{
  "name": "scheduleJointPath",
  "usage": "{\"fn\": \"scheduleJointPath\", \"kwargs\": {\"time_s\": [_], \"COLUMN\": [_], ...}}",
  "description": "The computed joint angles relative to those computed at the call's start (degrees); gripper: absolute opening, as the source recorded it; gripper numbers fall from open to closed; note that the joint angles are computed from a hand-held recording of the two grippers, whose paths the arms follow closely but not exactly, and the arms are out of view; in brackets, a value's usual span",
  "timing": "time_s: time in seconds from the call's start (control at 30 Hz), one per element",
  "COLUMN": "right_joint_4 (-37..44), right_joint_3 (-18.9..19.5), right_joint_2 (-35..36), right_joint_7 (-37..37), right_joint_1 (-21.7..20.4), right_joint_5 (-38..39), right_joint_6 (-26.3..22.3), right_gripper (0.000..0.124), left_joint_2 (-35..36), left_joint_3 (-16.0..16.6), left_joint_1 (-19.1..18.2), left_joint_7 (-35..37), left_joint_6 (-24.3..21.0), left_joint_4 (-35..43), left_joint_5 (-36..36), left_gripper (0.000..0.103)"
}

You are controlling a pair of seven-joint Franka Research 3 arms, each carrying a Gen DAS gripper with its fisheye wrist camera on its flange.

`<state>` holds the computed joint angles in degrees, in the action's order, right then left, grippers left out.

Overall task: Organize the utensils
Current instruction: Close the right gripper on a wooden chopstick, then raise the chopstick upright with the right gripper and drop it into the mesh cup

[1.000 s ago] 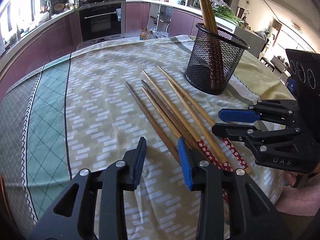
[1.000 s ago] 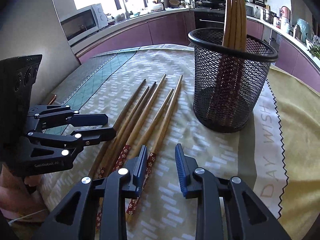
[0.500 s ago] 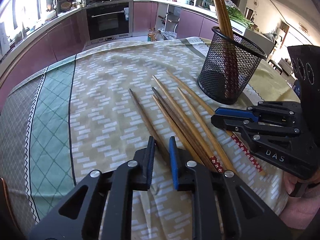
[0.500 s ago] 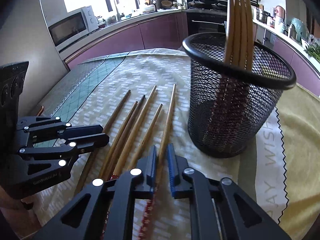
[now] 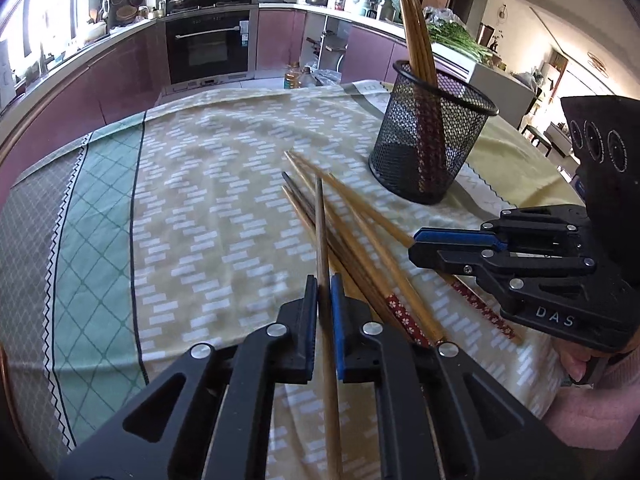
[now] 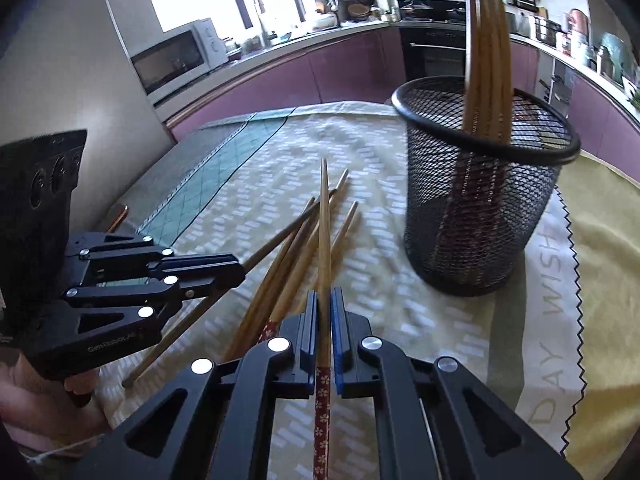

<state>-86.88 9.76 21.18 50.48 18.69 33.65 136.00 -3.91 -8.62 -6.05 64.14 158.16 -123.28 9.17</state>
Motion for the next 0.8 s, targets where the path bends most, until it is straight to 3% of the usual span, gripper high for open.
{"fn": "scheduleJointPath", "kwargs": {"time_s": [0.13,0.3,0.4,0.47,0.57,0.8], "right_joint_4": [1.41,3.76,5.04,5.29,4.10,0.37], "right_joint_3": [-0.58,-0.50,-0.44,-0.27,0.21,1.05], "right_joint_2": [0.94,2.75,3.64,3.75,2.64,-1.97], "right_joint_7": [1.40,2.37,2.36,2.25,0.88,-5.06], "right_joint_1": [0.91,1.05,1.10,0.95,0.10,-2.49], "right_joint_5": [-2.75,-3.98,-4.58,-4.36,-2.65,4.98], "right_joint_6": [-1.14,-2.07,-2.20,-2.09,-1.06,1.99], "right_gripper": [0.007,0.009,0.009,0.006,0.006,0.006], "left_joint_2": [0.25,1.14,1.80,2.06,1.60,-1.72], "left_joint_3": [0.19,0.39,0.20,0.06,-0.09,0.60], "left_joint_1": [-0.35,-0.43,-0.12,0.08,0.22,-0.82], "left_joint_7": [3.18,7.69,7.07,5.73,4.24,9.68], "left_joint_6": [-1.24,-2.23,-2.41,-2.75,-2.38,2.71], "left_joint_4": [0.49,1.41,2.10,2.54,2.27,0.86], "left_joint_5": [-2.32,-6.13,-5.37,-4.26,-2.85,-8.30], "left_gripper": [0.009,0.020,0.018,0.009,0.008,0.008]}}
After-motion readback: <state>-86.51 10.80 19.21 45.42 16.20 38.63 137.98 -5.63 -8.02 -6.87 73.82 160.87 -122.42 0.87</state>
